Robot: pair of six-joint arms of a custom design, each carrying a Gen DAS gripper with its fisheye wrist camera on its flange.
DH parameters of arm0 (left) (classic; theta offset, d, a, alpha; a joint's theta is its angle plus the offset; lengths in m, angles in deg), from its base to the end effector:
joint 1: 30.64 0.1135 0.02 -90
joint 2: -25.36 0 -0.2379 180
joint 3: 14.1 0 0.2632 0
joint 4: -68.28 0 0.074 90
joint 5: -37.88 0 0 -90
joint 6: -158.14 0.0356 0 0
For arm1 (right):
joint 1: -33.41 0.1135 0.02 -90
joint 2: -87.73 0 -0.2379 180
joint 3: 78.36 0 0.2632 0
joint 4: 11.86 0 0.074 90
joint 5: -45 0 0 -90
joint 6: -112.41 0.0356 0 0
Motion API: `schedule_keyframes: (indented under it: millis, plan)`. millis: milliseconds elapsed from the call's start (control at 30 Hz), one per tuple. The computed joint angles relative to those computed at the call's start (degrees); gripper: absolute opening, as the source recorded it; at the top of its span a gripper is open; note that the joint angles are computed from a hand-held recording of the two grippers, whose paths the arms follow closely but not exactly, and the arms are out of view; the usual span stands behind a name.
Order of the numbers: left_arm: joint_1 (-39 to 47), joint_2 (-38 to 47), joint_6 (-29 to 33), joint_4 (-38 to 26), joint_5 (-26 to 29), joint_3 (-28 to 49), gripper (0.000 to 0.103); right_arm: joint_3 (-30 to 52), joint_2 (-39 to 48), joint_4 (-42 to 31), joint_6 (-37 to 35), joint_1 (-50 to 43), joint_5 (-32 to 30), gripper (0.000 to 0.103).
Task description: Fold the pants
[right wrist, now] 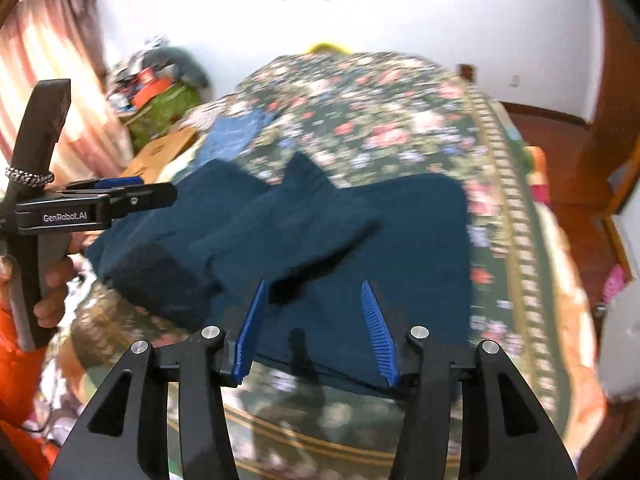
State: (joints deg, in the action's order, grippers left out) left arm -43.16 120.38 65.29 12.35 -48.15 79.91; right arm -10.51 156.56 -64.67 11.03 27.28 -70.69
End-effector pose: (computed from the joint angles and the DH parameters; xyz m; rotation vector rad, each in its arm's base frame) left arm 0.3545 -0.0813 0.2541 0.2432 2.5610 -0.1904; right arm 0.2601 -0.0124 0.2453 -0.2913 2.4111 0.4253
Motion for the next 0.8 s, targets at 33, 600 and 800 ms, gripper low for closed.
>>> schedule_keyframes:
  millis: [33,600,800]
  plan:
    - [-1.7,1.6,-0.4,-0.4,0.0,1.5,0.093,-0.4,-0.4,0.1,-0.3,-1.6,0.0,0.045]
    - [-17.2,18.2,-2.1,2.6,-11.8,10.3,0.035,-3.1,6.5,1.4,-2.3,-10.4,-1.6,0.045]
    - [-14.0,9.9,-3.4,6.1,-13.0,2.9,0.022,-3.6,7.4,1.5,-3.1,-10.8,-2.2,0.047]
